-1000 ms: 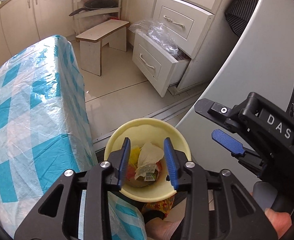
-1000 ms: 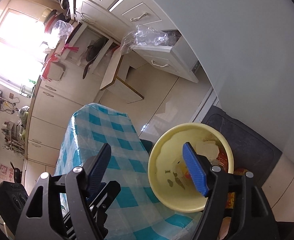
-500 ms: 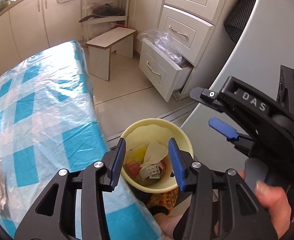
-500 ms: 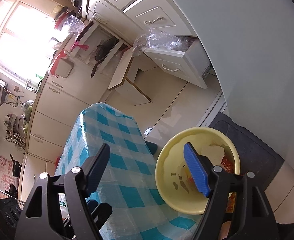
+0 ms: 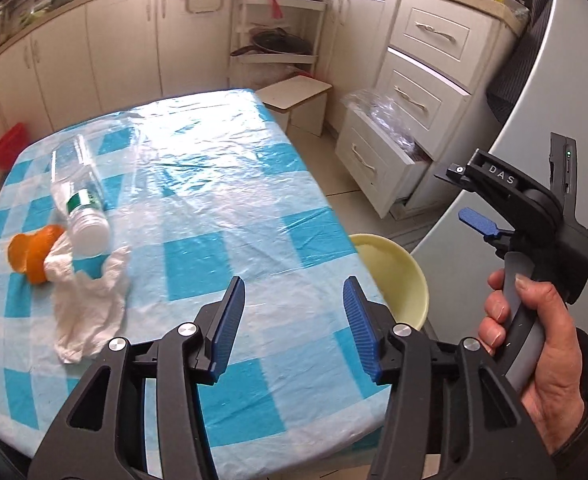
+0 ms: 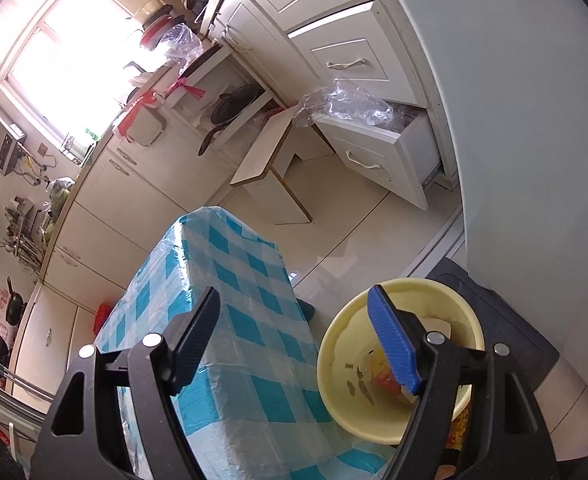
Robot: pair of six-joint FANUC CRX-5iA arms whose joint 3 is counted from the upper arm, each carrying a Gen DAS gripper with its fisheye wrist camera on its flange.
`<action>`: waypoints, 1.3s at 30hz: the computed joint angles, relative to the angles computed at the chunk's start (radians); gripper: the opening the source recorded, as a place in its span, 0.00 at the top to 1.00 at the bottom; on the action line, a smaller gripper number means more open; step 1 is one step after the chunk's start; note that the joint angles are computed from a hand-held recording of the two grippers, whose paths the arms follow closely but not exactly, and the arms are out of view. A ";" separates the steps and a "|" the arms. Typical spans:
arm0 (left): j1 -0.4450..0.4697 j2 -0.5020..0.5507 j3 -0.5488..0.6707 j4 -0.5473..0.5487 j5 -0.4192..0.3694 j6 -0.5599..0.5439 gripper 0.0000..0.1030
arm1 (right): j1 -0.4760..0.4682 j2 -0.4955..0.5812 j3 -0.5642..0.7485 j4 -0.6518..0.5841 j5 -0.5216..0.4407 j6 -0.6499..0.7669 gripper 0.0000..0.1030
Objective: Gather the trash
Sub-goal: 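Move both tools back over the table toward the remaining trash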
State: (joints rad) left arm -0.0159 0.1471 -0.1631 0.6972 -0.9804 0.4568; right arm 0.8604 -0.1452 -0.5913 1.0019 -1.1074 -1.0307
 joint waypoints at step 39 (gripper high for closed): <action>0.383 0.144 0.108 0.122 0.071 0.163 0.43 | 0.017 0.657 0.862 -0.326 0.188 1.065 0.22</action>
